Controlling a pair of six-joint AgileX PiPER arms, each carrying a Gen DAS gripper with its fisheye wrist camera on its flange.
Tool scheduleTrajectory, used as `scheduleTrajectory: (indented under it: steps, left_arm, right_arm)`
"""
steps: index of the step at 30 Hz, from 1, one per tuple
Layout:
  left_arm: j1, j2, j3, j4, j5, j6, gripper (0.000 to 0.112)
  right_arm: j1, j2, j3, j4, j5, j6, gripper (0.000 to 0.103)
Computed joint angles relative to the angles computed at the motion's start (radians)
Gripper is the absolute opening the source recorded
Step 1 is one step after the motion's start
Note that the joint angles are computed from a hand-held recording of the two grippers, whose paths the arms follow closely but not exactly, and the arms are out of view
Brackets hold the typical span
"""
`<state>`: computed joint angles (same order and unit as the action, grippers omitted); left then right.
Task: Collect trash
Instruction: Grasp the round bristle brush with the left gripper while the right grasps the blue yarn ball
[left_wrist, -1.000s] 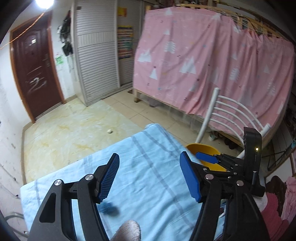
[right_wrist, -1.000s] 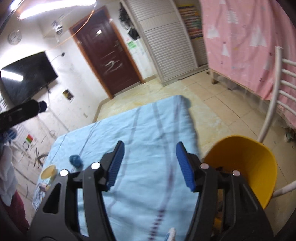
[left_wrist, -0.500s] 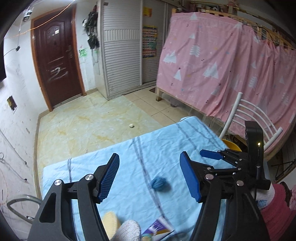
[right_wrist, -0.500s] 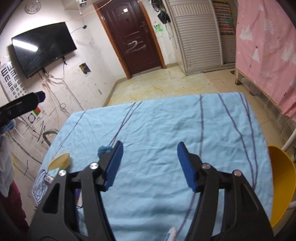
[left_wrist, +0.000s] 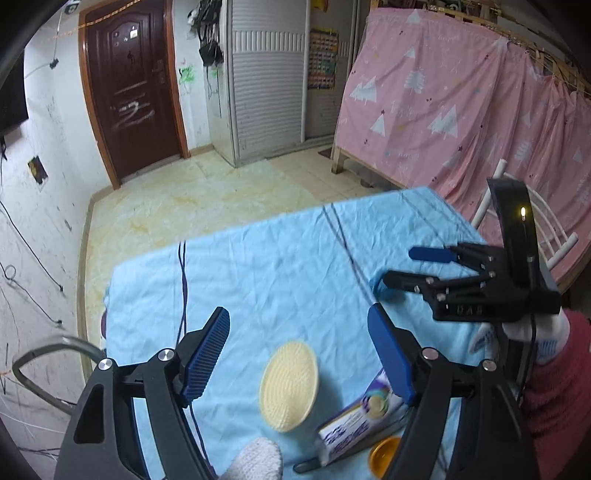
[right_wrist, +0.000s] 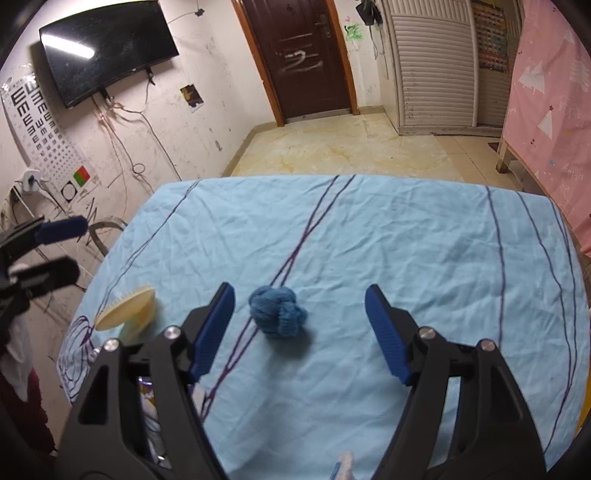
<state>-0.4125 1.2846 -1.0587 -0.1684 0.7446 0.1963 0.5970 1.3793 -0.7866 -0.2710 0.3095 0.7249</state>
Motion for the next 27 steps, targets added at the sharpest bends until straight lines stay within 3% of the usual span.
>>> scheduleTrajectory:
  steps: [8,18,23,27]
  left_arm:
    - [0.017,0.029,0.094,-0.068,-0.029,0.095,0.07]
    - [-0.022,0.066,0.149,-0.008,-0.067,0.064,0.07]
    - [-0.014,0.092,0.147,0.014,-0.066,0.038,0.048]
    - [-0.006,0.09,0.142,0.026,-0.064,0.021,0.039]
  right_arm:
    - [0.061,0.089,-0.078,-0.091,0.053,0.09,0.071]
    - [0.1,0.152,-0.133,-0.2,0.123,0.183,0.071]
    - [0.133,0.177,-0.157,-0.276,0.164,0.247,0.071]
    - [0.145,0.186,-0.166,-0.301,0.184,0.265,0.069]
